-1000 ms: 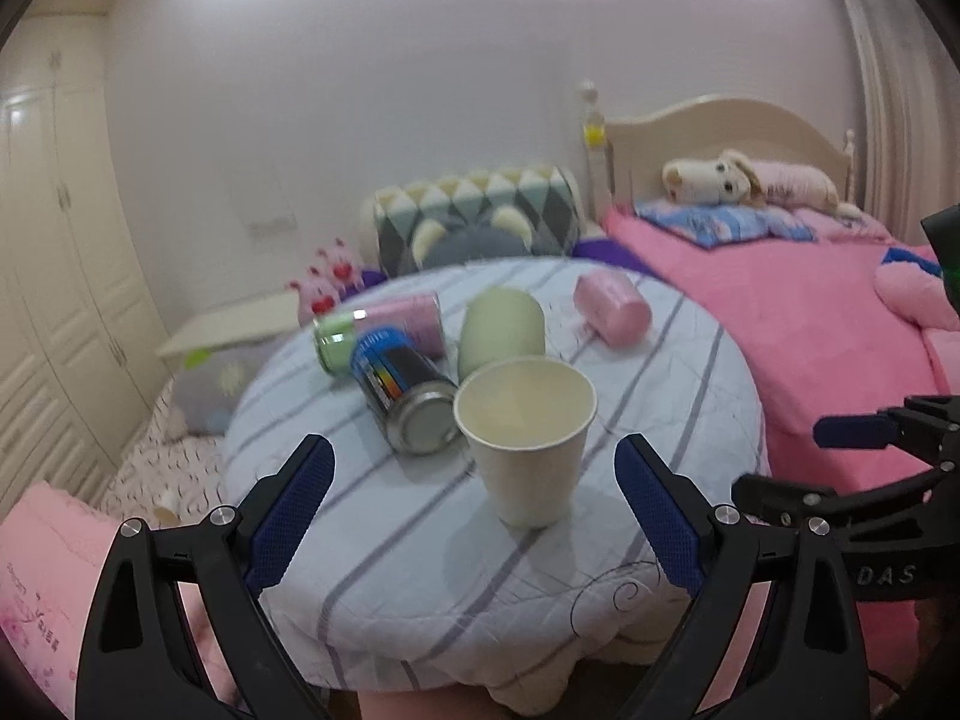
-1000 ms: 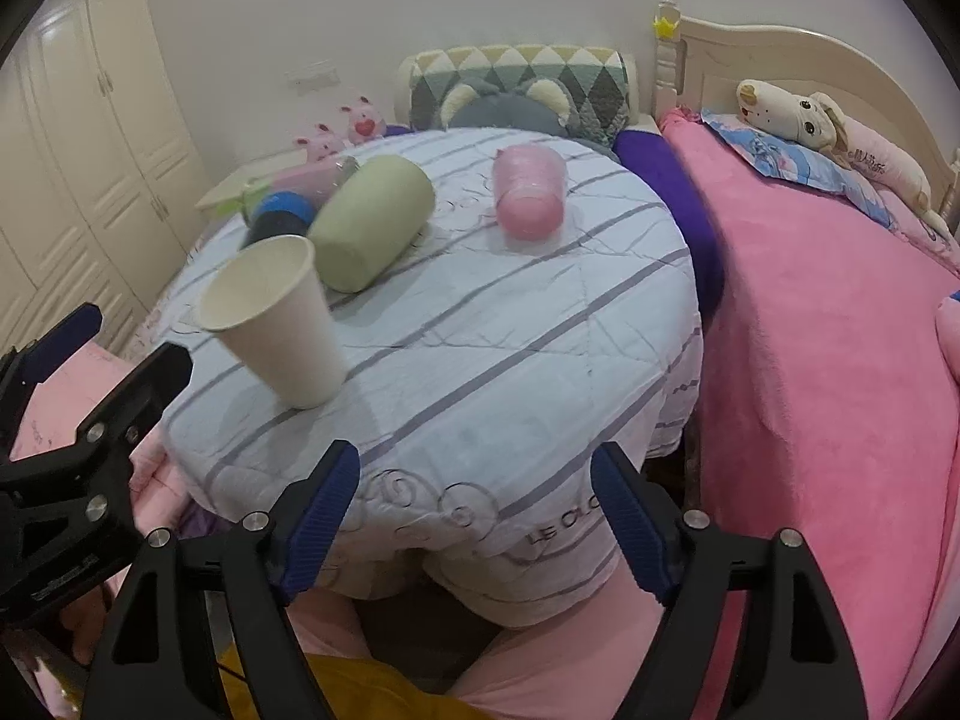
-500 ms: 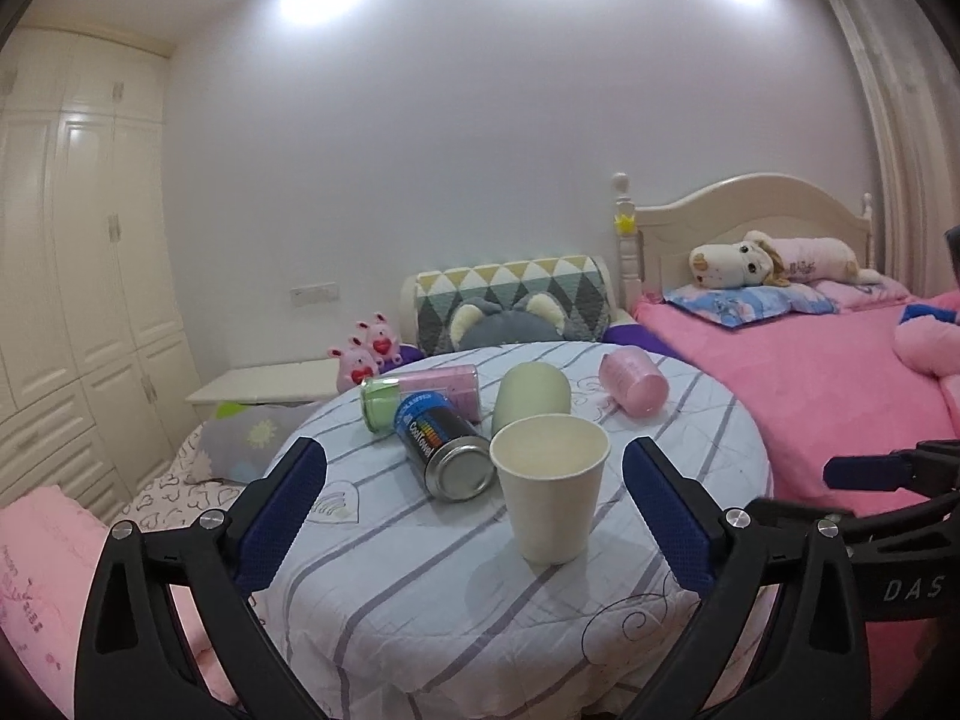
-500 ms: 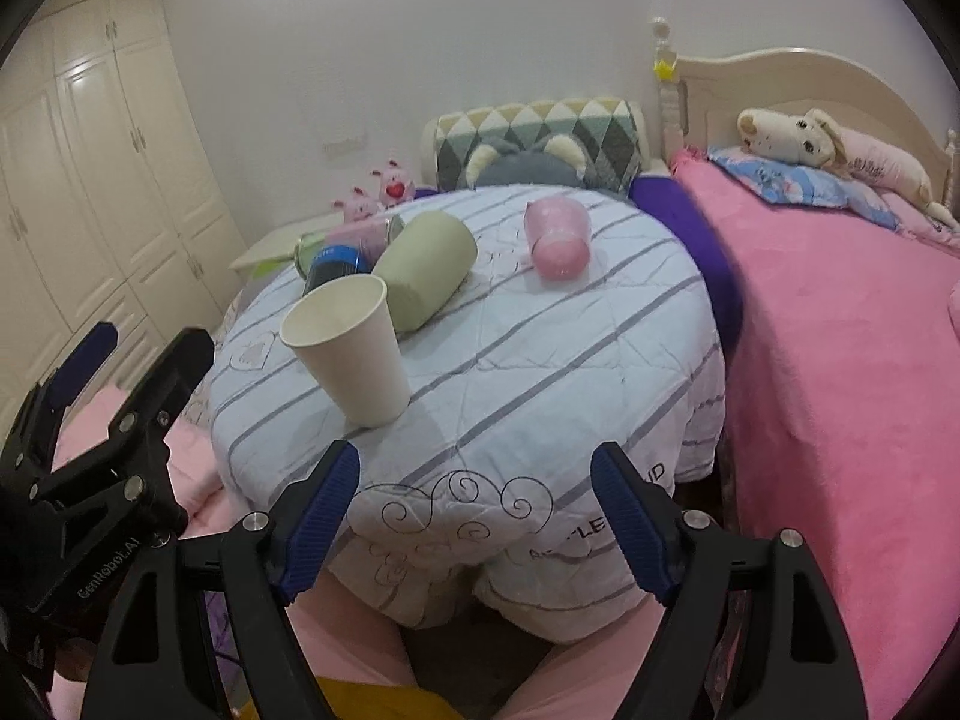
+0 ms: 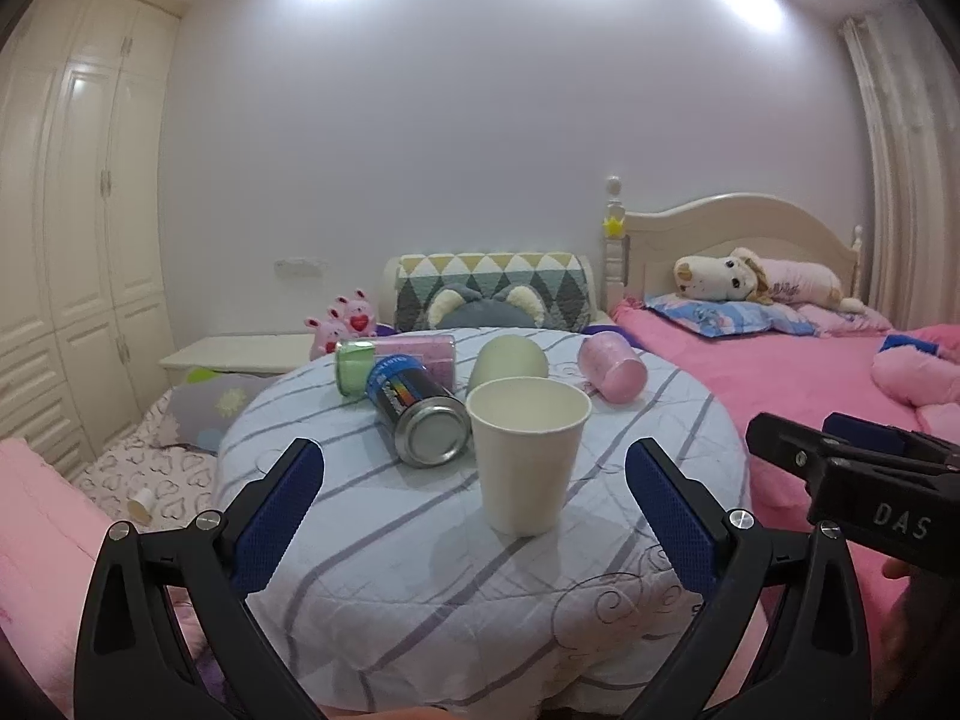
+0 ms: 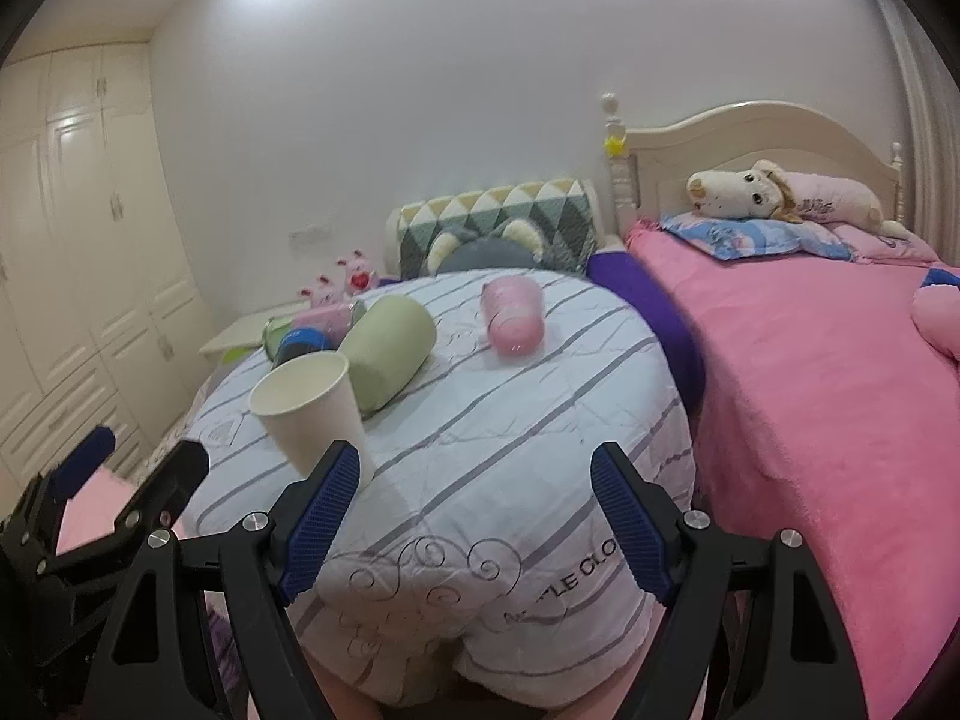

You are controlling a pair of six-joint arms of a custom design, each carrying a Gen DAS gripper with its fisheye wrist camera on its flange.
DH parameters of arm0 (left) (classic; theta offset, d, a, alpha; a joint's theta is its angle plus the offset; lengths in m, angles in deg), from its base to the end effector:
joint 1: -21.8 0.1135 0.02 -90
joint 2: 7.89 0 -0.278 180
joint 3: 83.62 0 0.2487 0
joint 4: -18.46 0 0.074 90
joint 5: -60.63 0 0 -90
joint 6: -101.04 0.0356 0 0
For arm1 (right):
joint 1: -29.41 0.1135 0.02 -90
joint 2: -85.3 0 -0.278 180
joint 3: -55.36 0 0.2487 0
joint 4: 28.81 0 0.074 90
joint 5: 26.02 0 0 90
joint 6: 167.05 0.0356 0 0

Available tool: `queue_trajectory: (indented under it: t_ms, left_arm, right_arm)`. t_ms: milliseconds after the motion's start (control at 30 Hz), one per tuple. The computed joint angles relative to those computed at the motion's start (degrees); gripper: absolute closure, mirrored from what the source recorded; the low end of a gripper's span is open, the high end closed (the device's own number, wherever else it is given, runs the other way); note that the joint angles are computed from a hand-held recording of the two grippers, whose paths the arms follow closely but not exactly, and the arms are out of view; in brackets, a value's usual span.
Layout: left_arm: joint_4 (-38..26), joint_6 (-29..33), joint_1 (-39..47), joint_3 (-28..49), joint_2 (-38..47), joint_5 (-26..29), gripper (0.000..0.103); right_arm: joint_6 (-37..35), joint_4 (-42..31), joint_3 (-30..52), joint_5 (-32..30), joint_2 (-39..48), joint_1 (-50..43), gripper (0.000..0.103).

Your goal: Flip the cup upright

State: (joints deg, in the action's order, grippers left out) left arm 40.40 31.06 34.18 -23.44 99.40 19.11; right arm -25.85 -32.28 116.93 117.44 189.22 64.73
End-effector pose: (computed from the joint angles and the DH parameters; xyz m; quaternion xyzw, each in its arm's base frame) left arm 0.3576 0.0512 0.1552 0.2709 0.7534 -0.1965 0.5661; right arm 0.2915 0.1715 0.1475 0.2818 0.7963 -0.0733 0.5302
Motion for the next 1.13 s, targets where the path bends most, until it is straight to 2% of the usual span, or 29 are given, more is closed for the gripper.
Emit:
queue_trajectory:
  t_ms: [100, 267, 367, 700, 1133]
  left_arm:
    - [1.79, -1.81, 0.41, -0.13, 1.17, 0.79, 0.001]
    - [1.94, -1.72, -0.20, 0.77, 2.83, -2.24, 0.001]
    - [1.21, -1.59, -0.46, 1.69, 3.67, -2.74, 0.001]
    - [-0.13, -2.11, -0.26, 3.38, 4.49, -3.87, 0.001]
    - [-0.29, -2.14, -0.09, 3.47, 3.94, -3.20, 0.001]
  right_arm:
    - [0.98, 1.11, -0.31, 3.18, 0.81, 0.61, 0.022]
    - [1.64, 2.24, 0.03, 9.43, 2.46, 2.18, 0.022]
    - [0.16, 4.74, -0.13, 9.85, 3.11, 2.52, 0.022]
    - [1.54, 3.96, 0.08, 12.43, 3.43, 3.91, 0.022]
    - [1.09, 1.98, 1.32, 10.15, 3.94, 3.93, 0.021]
